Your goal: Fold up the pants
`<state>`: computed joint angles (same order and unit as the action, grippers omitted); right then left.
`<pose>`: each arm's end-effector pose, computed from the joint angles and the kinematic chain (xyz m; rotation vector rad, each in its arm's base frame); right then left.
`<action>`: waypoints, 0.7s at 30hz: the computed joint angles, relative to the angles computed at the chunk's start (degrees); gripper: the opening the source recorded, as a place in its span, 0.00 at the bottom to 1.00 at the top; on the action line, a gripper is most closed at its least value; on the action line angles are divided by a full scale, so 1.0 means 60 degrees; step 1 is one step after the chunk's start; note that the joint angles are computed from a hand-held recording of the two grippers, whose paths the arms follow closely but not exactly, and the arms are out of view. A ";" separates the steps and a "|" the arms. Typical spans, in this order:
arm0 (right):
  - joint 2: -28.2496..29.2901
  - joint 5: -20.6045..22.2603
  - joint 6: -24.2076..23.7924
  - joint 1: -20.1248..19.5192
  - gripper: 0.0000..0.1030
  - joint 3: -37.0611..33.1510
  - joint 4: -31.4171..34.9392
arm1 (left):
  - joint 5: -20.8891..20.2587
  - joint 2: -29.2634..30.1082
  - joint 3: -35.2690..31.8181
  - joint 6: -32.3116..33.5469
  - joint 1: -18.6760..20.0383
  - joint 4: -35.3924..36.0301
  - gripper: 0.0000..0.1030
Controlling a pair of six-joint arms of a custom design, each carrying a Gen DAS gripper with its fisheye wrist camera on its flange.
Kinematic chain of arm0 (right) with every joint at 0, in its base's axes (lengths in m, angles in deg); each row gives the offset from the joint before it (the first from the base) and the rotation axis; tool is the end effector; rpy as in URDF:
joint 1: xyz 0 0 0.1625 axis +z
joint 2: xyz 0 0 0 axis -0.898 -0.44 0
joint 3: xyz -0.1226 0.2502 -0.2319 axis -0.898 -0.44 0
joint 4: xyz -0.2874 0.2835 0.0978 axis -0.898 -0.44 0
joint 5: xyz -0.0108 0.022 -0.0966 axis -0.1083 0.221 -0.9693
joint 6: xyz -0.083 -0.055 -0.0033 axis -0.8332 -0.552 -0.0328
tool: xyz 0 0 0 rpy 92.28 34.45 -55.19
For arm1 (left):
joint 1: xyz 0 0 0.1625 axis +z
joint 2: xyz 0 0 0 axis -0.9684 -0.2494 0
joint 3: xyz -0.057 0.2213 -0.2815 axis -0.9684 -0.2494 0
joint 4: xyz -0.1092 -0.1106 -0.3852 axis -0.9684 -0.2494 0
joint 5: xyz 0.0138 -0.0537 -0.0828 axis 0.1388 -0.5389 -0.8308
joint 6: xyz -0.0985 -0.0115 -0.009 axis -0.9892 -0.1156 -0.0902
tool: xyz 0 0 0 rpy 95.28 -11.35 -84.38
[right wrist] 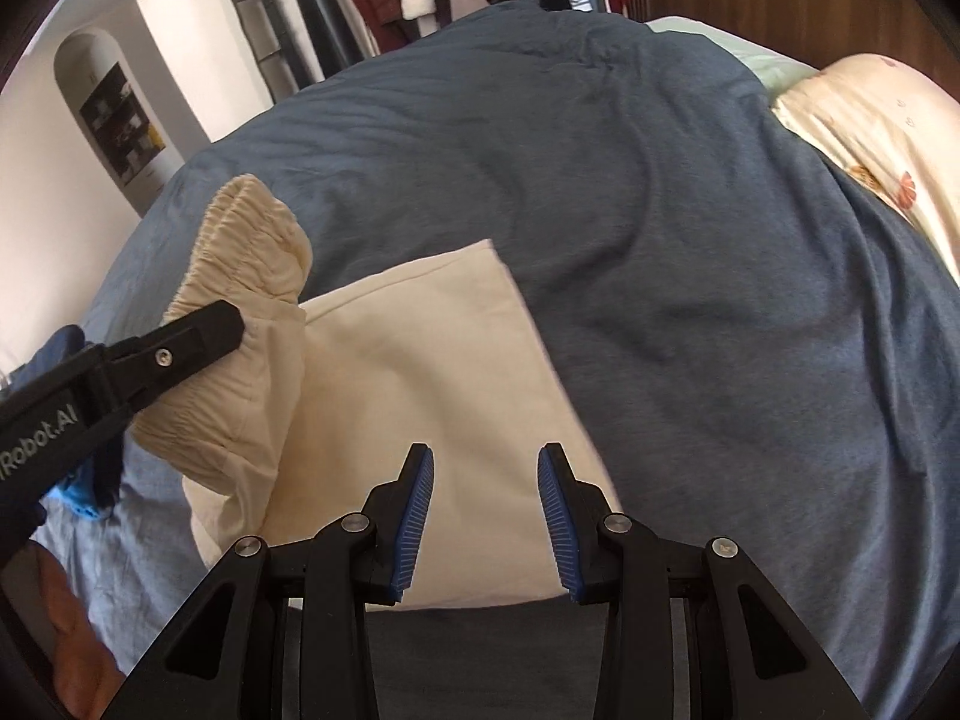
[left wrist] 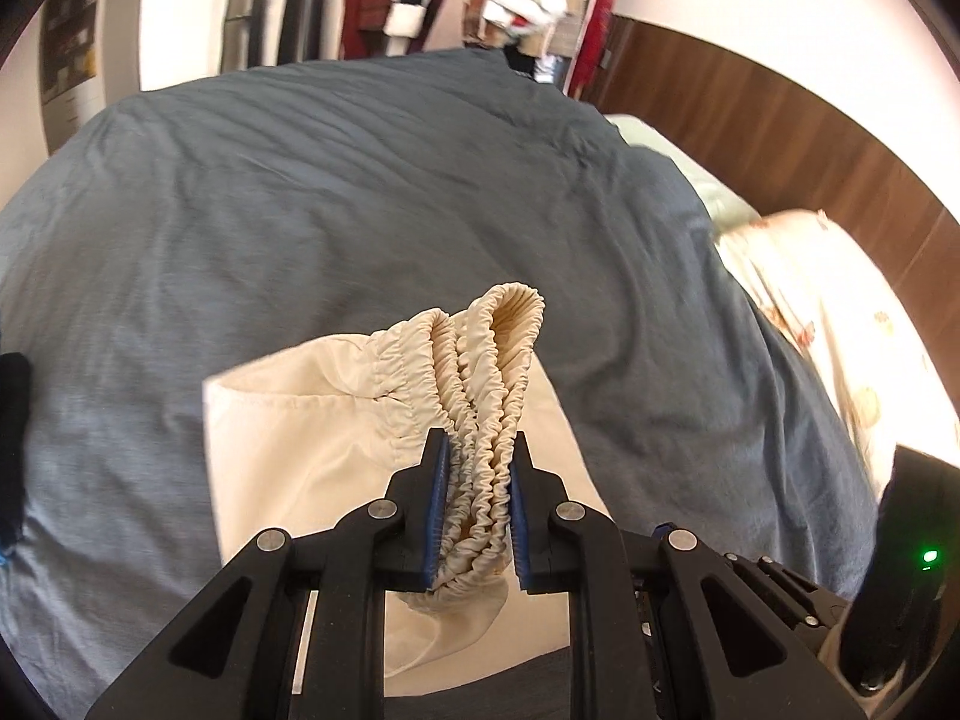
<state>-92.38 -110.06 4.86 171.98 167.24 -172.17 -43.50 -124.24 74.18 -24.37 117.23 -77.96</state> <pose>0.2501 -0.4855 0.0628 0.6395 -2.5464 0.5139 -0.1939 -0.4615 0.1528 -0.0070 2.3526 -0.9756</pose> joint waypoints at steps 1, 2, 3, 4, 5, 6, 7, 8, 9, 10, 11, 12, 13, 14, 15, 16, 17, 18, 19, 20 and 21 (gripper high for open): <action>-0.0066 -0.0005 -0.0013 -0.0068 0.36 0.0036 -0.0015 | -0.0068 0.0159 -0.0067 0.0096 0.0035 -0.0106 0.18; -0.0141 0.0001 -0.0015 -0.0170 0.36 0.0068 -0.0027 | -0.0164 0.0408 -0.0205 0.0206 0.0094 -0.0224 0.18; -0.0206 0.0007 -0.0047 -0.0265 0.36 0.0096 -0.0057 | -0.0290 0.0622 -0.0331 0.0309 0.0152 -0.0338 0.18; -0.0250 -0.0005 -0.0049 -0.0335 0.36 0.0125 -0.0096 | -0.0378 0.0781 -0.0418 0.0395 0.0191 -0.0440 0.18; -0.0304 -0.0020 -0.0025 -0.0427 0.36 0.0141 -0.0091 | -0.0484 0.0972 -0.0513 0.0529 0.0238 -0.0590 0.18; -0.0353 -0.0021 -0.0011 -0.0505 0.36 0.0167 -0.0105 | -0.0579 0.1182 -0.0626 0.0671 0.0287 -0.0704 0.18; -0.0389 -0.0028 -0.0017 -0.0568 0.36 0.0204 -0.0147 | -0.0641 0.1351 -0.0726 0.0762 0.0332 -0.0750 0.18; -0.0422 -0.0041 -0.0014 -0.0647 0.36 0.0219 -0.0161 | -0.0712 0.1521 -0.0838 0.0820 0.0379 -0.0781 0.18; -0.0455 -0.0048 -0.0014 -0.0715 0.36 0.0245 -0.0179 | -0.0805 0.1658 -0.0928 0.0864 0.0444 -0.0798 0.19; -0.0484 -0.0058 -0.0017 -0.0780 0.36 0.0265 -0.0196 | -0.0943 0.1740 -0.0990 0.0918 0.0507 -0.0861 0.20; -0.0507 -0.0065 -0.0001 -0.0827 0.36 0.0283 -0.0207 | -0.1183 0.1788 -0.1033 0.1071 0.0589 -0.1010 0.26; -0.0545 -0.0093 0.0018 -0.0860 0.36 0.0333 -0.0236 | -0.1425 0.1776 -0.1037 0.1268 0.0641 -0.1218 0.34; -0.0555 -0.0123 0.0023 -0.0875 0.36 0.0341 -0.0258 | -0.1593 0.1771 -0.1055 0.1410 0.0652 -0.1339 0.36; -0.0566 -0.0179 0.0033 -0.0888 0.36 0.0361 -0.0311 | -0.1688 0.1722 -0.1061 0.1607 0.0617 -0.1395 0.41; -0.0576 -0.0233 0.0056 -0.0890 0.36 0.0381 -0.0356 | -0.1594 0.1618 -0.1041 0.1917 0.0488 -0.1328 0.47; -0.0580 -0.0277 0.0080 -0.0896 0.36 0.0387 -0.0379 | -0.1541 0.1568 -0.1028 0.2212 0.0410 -0.1358 0.48; -0.0579 -0.0339 0.0132 -0.0893 0.36 0.0372 -0.0386 | -0.1467 0.1432 -0.0932 0.2728 0.0311 -0.1530 0.49; -0.0596 -0.0431 0.0209 -0.0854 0.36 0.0400 -0.0450 | -0.1298 0.1285 -0.0817 0.3250 0.0208 -0.1703 0.51; -0.0596 -0.0478 0.0221 -0.0859 0.36 0.0397 -0.0514 | -0.1095 0.1132 -0.0696 0.3830 0.0139 -0.1879 0.52; -0.0620 -0.0522 0.0292 -0.0807 0.36 0.0428 -0.0570 | -0.1036 0.1007 -0.0630 0.4475 0.0148 -0.2072 0.52; -0.0662 -0.0475 0.0334 -0.0785 0.36 0.0456 -0.0587 | -0.1165 0.0840 -0.0593 0.5346 0.0244 -0.2179 0.52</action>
